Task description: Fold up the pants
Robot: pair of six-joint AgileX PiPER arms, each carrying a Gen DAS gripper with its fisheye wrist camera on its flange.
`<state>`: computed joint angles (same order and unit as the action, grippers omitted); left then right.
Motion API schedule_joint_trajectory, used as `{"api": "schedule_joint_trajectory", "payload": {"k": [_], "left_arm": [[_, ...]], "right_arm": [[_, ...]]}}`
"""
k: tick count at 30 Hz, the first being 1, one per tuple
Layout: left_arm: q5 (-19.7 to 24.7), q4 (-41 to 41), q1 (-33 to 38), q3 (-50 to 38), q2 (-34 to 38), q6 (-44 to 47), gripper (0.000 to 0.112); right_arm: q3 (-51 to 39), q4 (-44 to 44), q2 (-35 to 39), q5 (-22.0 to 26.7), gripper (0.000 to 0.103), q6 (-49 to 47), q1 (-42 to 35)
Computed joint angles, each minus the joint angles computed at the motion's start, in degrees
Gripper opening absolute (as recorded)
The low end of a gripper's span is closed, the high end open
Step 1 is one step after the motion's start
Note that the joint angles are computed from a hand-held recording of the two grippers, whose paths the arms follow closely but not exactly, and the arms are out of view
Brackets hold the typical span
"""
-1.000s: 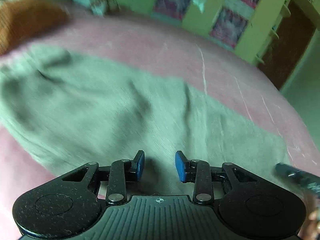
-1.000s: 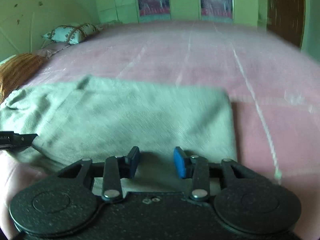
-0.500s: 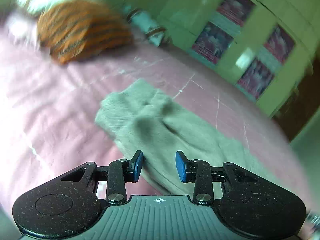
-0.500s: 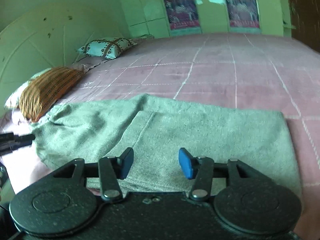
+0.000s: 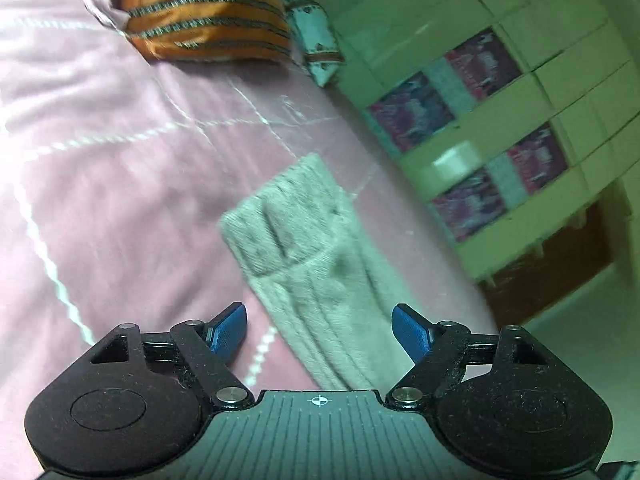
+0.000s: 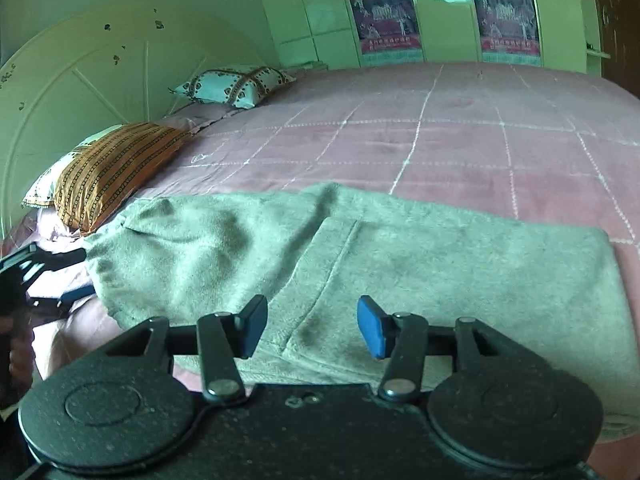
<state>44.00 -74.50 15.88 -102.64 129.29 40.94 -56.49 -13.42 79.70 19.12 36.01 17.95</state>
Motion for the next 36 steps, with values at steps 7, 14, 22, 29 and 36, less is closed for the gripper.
{"api": "schedule_joint_trajectory", "payload": {"k": [7,14,22,29,36], "left_arm": [[1.90,11.06,-1.14,-18.61,9.75,-10.61,0.088],[-6.18,-4.66,-1.02,-3.24,-0.49,3.64,0.035],[-4.29,3.01,0.17,-6.14,3.42,-4.58,0.037],[-10.57,-1.99,-5.92,3.53,-10.08,8.28,0.037],[-18.29,14.38,-22.54,0.03,-15.82,4.06,0.037]], "right_arm": [[-1.11,-6.93,0.89,1.59,0.042,7.30,2.24],[-2.65,-16.16,2.28,1.82,0.043,15.77,4.29],[-11.89,-23.68,14.47,14.97,0.052,12.82,11.56],[7.91,-36.03,-5.32,-0.76,0.063,38.85,4.51],[18.16,-9.34,-22.32,-6.99,0.064,20.32,-16.44]]}}
